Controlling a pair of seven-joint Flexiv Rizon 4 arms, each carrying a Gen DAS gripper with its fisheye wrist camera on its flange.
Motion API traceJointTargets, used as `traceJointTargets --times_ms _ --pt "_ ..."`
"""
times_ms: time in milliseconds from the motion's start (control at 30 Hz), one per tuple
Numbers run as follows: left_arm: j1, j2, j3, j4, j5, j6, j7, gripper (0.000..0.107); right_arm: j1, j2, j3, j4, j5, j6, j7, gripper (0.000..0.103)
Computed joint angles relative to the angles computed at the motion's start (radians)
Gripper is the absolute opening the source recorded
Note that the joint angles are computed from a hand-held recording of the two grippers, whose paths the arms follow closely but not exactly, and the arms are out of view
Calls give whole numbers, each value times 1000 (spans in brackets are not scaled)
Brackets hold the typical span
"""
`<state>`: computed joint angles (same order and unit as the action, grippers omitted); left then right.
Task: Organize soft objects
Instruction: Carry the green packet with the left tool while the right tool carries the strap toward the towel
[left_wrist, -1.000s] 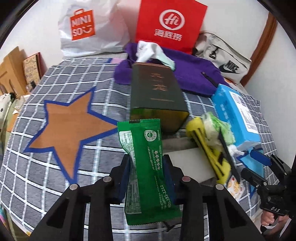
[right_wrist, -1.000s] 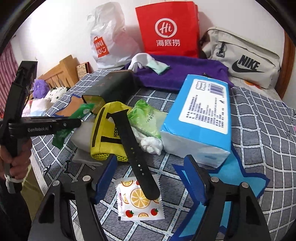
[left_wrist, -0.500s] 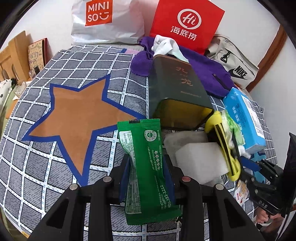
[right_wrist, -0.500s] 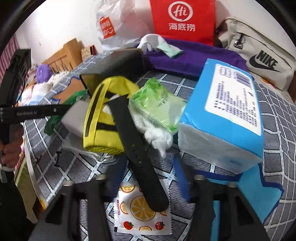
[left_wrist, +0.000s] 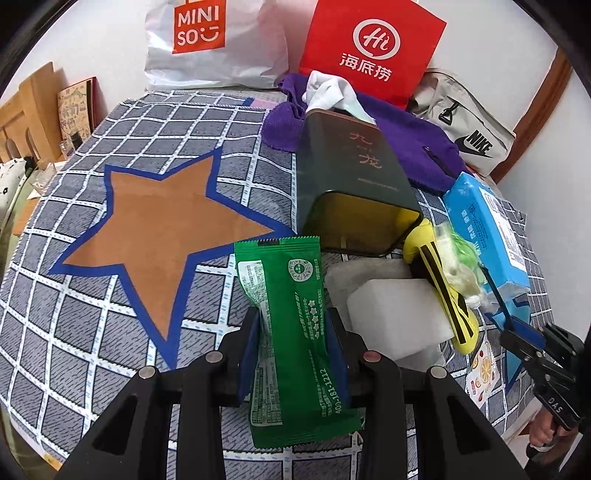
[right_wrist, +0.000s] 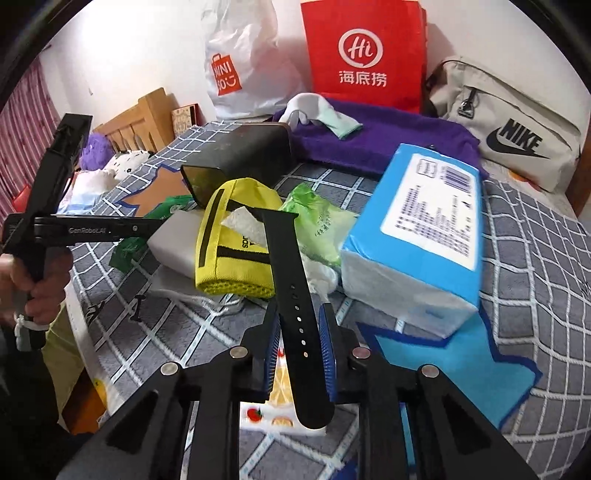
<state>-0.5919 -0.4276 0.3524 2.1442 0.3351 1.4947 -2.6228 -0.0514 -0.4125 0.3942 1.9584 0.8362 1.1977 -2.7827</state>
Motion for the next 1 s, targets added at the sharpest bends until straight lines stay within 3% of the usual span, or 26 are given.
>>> traceJointTargets --times_ms 67,367,433,500,567,633,733,767,800,1000 --pt "-16 6 15 0 9 -9 -14 33 -2 13 -11 17 -16 -10 8 4" --pt "-14 19 -1 -13 58 -40 -58 33 -24 -16 -21 30 -30 13 48 6" --pt "-14 24 -3 -18 75 -51 -71 33 -37 -23 -9 11 -17 -5 50 13" --pt "-8 29 -10 -22 92 -61 -83 33 -34 -32 -8 -6 -15 -17 62 34" --pt "3 32 -22 -24 104 -66 -95 33 -15 -47 -5 -10 -13 22 63 43" --pt "17 33 -36 -24 114 -67 -100 33 19 -66 -14 -2 -48 72 92 43" --pt "30 30 -47 -29 126 -65 -110 33 -5 -94 27 -2 -57 119 87 40" --pt "34 28 -49 -30 129 -62 -114 33 -20 -99 43 -4 -60 123 81 25" --pt "36 27 -50 -30 132 -58 -116 33 -36 -101 54 -9 -71 103 86 21" --pt "30 39 -38 -33 155 -61 -131 33 -99 -58 98 8 -51 72 40 20"
